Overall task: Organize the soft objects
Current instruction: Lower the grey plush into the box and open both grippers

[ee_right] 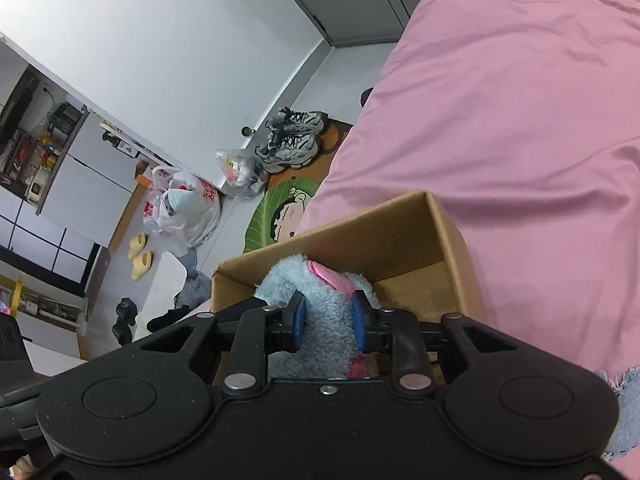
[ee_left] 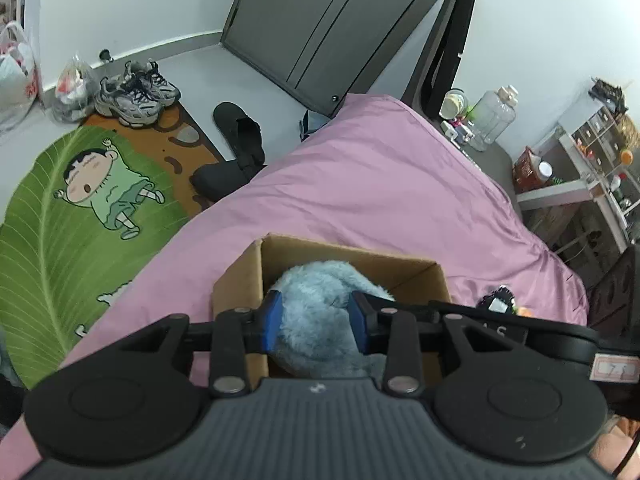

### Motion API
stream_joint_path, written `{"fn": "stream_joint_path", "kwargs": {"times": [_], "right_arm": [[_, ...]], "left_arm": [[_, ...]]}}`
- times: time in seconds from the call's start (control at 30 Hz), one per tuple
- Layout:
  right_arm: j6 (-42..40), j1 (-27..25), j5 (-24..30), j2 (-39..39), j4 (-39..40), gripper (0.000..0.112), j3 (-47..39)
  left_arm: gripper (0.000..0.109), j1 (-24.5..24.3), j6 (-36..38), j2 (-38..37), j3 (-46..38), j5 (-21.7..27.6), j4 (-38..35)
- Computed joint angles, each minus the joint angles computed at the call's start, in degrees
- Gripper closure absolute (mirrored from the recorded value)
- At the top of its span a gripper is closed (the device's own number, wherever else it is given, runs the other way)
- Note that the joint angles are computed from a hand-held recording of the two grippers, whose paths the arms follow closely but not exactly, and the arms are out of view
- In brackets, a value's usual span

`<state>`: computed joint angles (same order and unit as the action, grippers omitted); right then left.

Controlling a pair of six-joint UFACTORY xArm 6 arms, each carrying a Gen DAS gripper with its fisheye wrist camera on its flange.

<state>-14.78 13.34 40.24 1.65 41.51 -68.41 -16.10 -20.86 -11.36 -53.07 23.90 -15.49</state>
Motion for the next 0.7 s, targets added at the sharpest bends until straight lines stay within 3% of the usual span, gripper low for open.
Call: {"fn": "stream_joint_path", "kwargs": {"times": [0.2, 0.4, 0.5, 0.7], "right_arm": [[0.99, -1.24, 3.25, 0.31, 0.53, 0.08, -1.48], [0.38, -0.77, 1.28, -1.89, -0.57, 0.065, 0.08], [0.81, -1.39, 1.63, -3.02, -0.97, 0.064, 0.85], [-0.09, -3.05, 2.19, -6.87, 0.23, 0.058, 3.11]], "left_arm": [[0.069, 0.17, 0.56, -0.49, -0.33, 0.3, -1.67], [0.066, -0.15, -2.32, -2.3, 0.04, 0.89, 1.45], [0.064, -0.64, -3.89, -3.73, 0.47, 1.63, 3.16], [0.047, -2.23, -8.94, -6.64, 1.02, 2.0, 9.97]]}}
